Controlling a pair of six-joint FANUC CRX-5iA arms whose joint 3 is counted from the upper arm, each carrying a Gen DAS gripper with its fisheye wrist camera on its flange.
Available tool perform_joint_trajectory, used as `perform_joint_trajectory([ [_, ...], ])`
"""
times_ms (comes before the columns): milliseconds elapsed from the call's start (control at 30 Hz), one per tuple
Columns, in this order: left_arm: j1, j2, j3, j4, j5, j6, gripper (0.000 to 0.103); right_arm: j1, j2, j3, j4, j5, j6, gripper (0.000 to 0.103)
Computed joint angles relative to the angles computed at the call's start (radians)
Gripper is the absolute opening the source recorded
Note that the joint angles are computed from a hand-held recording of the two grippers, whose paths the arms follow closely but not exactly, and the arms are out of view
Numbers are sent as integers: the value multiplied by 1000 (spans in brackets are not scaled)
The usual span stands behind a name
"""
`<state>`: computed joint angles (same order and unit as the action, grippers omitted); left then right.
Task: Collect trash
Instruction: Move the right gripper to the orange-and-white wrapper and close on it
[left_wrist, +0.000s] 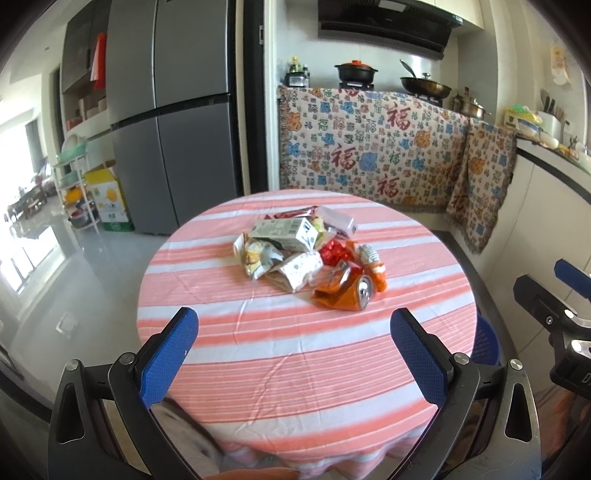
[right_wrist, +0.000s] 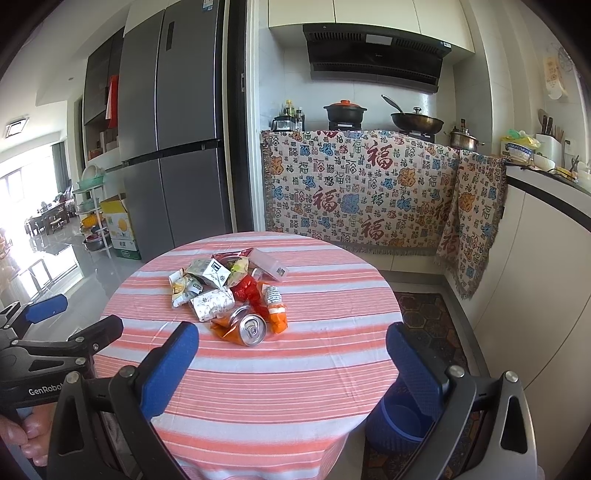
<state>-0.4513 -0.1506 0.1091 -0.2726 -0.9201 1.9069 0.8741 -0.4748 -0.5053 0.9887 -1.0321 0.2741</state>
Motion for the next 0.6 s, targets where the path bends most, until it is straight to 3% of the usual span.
perform_joint_trajectory([
  [200, 12, 38, 7, 25, -14, -34, 103, -39, 5, -2, -32, 27, 17, 103],
  [600, 107, 113, -78, 248, 65, -172, 103, -172, 50, -38, -129, 172, 47, 103],
])
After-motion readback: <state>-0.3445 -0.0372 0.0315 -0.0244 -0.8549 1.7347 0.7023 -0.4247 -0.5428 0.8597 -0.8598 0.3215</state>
